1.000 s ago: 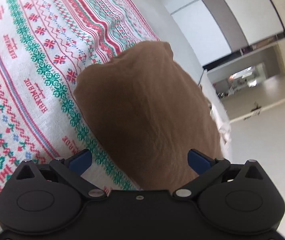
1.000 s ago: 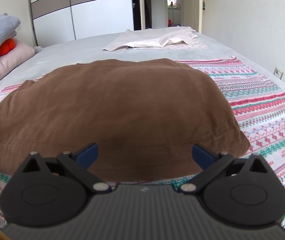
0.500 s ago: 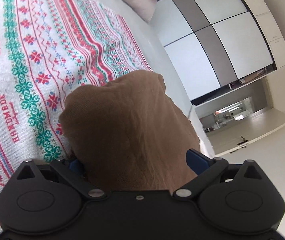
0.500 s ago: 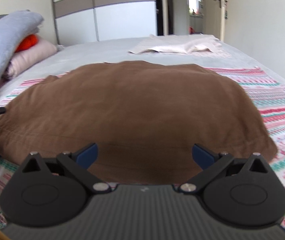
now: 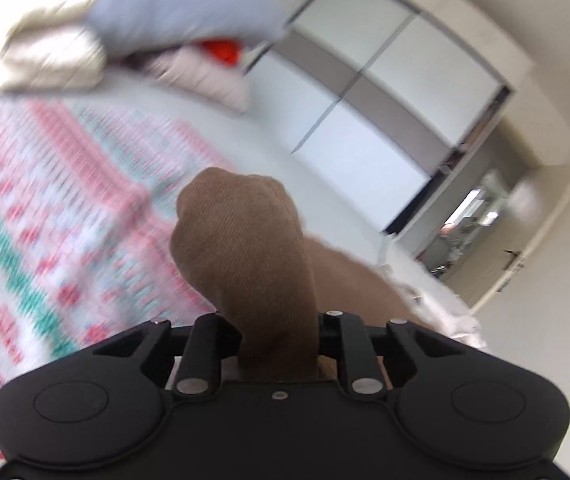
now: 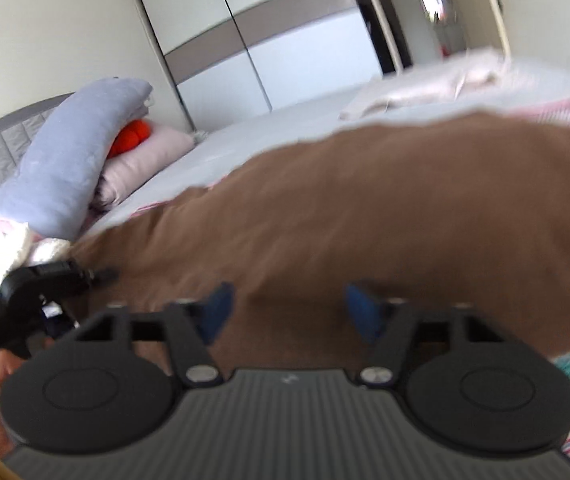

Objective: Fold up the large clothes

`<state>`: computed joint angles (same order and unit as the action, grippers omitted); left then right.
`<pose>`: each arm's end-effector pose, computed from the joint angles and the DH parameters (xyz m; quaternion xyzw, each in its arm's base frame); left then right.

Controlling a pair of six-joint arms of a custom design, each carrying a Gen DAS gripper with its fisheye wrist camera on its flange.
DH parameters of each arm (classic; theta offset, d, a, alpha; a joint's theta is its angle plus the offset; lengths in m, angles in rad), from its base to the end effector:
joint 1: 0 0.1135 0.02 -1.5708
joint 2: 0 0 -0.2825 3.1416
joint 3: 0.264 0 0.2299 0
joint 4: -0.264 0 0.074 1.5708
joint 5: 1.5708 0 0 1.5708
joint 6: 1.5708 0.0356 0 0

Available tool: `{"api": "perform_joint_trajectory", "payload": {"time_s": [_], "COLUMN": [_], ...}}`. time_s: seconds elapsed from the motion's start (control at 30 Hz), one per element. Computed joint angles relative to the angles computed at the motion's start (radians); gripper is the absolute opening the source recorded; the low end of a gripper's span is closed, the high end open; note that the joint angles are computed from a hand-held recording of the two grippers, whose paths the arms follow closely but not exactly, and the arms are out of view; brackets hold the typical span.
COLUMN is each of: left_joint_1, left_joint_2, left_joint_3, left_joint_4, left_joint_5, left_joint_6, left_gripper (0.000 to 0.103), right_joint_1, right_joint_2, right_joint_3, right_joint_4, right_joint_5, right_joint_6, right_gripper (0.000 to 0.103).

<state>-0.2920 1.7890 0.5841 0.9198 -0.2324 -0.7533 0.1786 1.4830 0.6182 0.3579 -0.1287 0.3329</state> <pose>0.3096 -0.0845 0.1730 -0.2494 0.7581 -0.2168 0.5623 0.2752 0.0543 0.2119 0.0338 0.8600 0.1817 0.4757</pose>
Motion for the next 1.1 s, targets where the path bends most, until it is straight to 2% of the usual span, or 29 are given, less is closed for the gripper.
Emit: {"api": "perform_joint_trajectory", "payload": {"time_s": [0.07, 0.17, 0.37, 0.43, 0.5, 0.57, 0.63, 0.73, 0.8, 0.83, 0.9, 0.97, 1.03, 1.1], "left_joint_1": [-0.027, -0.113, -0.3, -0.346, -0.387, -0.426, -0.457, -0.49, -0.505, -0.511, -0.519, -0.546, -0.56, -0.549], "left_joint_2": [-0.03, -0.067, -0.037, 0.002, 0.051, 0.106, 0.161, 0.248, 0.31, 0.344, 0.417, 0.451, 0.437, 0.412], "left_joint_3": [-0.003, 0.032, 0.25, 0.333, 0.419, 0.49, 0.548, 0.618, 0.672, 0.697, 0.777, 0.763, 0.791, 0.809], "left_joint_4": [0.055, 0.096, 0.007, -0.036, -0.084, -0.122, -0.156, -0.209, -0.288, -0.326, -0.472, -0.445, -0.501, -0.553], "left_joint_5": [0.016, 0.011, 0.024, 0.037, 0.055, 0.067, 0.08, 0.117, 0.155, 0.176, 0.219, 0.188, 0.165, 0.182], "left_joint_6": [0.076, 0.22, 0.429, 0.48, 0.523, 0.566, 0.601, 0.629, 0.657, 0.678, 0.739, 0.868, 0.907, 0.927], "left_gripper": [0.02, 0.019, 0.019, 0.019, 0.019, 0.019, 0.019, 0.02, 0.02, 0.02, 0.021, 0.021, 0.023, 0.029], "right_joint_1": [-0.025, -0.134, -0.294, -0.388, -0.478, -0.568, -0.659, -0.807, -0.896, -0.933, -1.008, -1.029, -1.05, -1.054], "right_joint_2": [0.024, 0.049, 0.061, 0.049, 0.021, -0.012, -0.036, -0.021, 0.022, 0.047, 0.117, 0.156, 0.156, 0.157], "right_joint_3": [0.035, 0.07, 0.118, 0.091, 0.057, 0.061, 0.071, 0.074, 0.082, 0.086, 0.081, 0.065, 0.094, 0.108], "right_joint_4": [-0.061, -0.113, -0.185, -0.108, -0.024, -0.034, -0.075, -0.089, -0.083, -0.07, 0.033, 0.134, 0.064, 0.023], "right_joint_5": [-0.027, -0.201, -0.454, -0.587, -0.669, -0.701, -0.697, -0.706, -0.739, -0.762, -0.863, -0.895, -0.903, -0.902], "right_joint_6": [0.002, 0.086, 0.203, 0.311, 0.409, 0.436, 0.436, 0.481, 0.527, 0.545, 0.633, 0.703, 0.638, 0.583], "right_gripper": [0.048, 0.045, 0.045, 0.045, 0.047, 0.055, 0.067, 0.072, 0.072, 0.071, 0.071, 0.076, 0.079, 0.082]}}
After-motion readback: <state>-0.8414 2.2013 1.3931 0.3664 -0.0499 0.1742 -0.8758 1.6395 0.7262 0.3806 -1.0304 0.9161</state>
